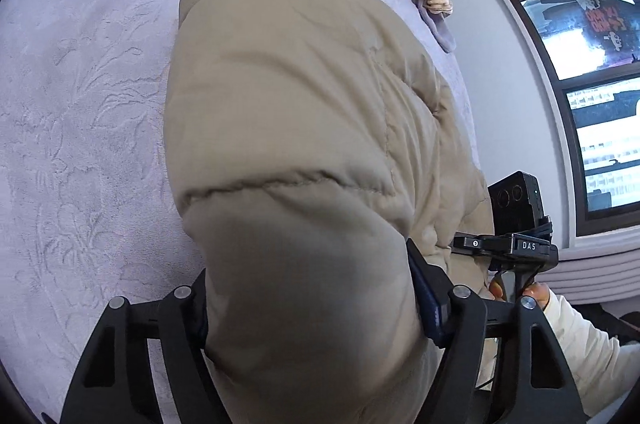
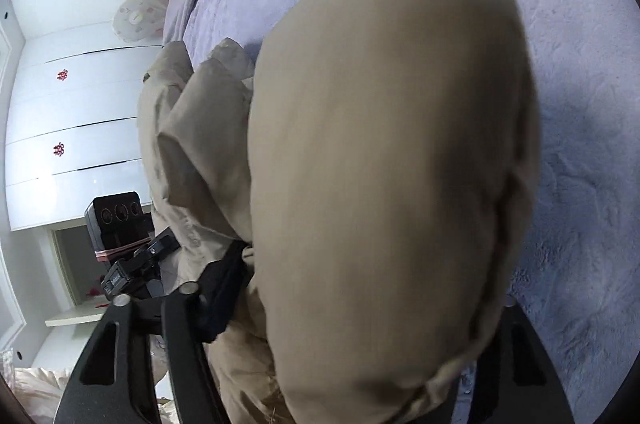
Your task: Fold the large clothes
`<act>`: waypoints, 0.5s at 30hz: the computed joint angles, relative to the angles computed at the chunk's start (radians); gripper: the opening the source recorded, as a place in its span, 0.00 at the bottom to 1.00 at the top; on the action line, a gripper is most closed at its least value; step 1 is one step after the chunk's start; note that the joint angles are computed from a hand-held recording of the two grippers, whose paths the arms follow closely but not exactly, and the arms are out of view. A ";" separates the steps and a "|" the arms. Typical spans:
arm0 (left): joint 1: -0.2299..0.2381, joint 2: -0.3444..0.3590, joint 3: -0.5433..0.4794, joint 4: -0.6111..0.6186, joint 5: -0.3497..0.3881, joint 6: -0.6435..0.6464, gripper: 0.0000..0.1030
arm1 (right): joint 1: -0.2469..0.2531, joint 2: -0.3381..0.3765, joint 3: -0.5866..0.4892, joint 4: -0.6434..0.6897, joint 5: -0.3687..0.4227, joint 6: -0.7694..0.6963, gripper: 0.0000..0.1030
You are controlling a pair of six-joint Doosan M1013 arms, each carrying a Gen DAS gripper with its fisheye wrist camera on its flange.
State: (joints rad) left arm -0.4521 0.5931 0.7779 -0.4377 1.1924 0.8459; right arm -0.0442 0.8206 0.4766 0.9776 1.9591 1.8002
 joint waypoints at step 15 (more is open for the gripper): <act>0.137 -0.072 0.027 -0.074 -0.054 0.176 0.70 | 0.112 0.040 -0.196 0.029 -0.142 0.106 0.42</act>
